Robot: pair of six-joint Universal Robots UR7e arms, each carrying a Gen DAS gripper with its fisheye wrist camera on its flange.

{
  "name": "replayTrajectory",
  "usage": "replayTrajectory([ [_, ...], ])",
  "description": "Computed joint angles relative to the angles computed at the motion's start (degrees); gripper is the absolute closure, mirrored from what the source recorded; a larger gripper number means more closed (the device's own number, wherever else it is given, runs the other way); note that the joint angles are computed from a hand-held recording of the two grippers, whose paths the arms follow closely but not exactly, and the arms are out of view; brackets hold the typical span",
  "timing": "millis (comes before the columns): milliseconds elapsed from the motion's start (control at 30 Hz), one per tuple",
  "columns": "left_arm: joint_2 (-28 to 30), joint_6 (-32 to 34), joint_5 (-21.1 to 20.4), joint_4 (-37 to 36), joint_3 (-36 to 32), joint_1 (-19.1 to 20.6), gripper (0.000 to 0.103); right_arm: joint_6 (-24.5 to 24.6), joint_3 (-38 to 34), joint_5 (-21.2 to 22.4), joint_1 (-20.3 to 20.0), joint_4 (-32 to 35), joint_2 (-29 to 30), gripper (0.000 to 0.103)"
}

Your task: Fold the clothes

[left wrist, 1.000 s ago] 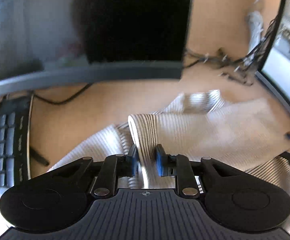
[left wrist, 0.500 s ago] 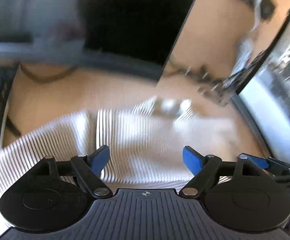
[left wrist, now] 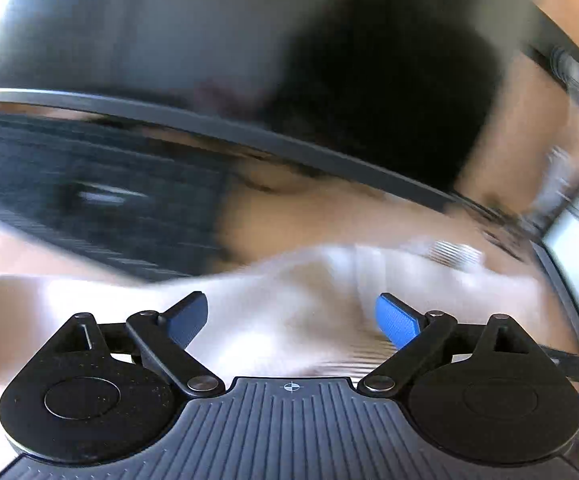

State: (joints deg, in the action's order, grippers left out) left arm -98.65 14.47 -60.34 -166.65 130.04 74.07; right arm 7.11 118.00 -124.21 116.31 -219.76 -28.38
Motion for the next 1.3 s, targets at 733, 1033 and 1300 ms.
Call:
replayTrajectory([
  [733,3.0,-1.2,9.1,-4.1,-4.6,10.6,0.014,2.8,-2.0,-4.4,12.7,6.0,-1.3,0.0],
  [1033,2.3,5.4,6.0,-5.2,-3.2,9.0,0.084,4.6,-2.3,-8.5,15.9,9.3,-1.2,0.0],
  [1300,-5.0,7.6,-1.1,-4.8,-1.2,-1.6,0.098,4.5,-1.1,-11.8,17.3,8.0,-1.0,0.0],
])
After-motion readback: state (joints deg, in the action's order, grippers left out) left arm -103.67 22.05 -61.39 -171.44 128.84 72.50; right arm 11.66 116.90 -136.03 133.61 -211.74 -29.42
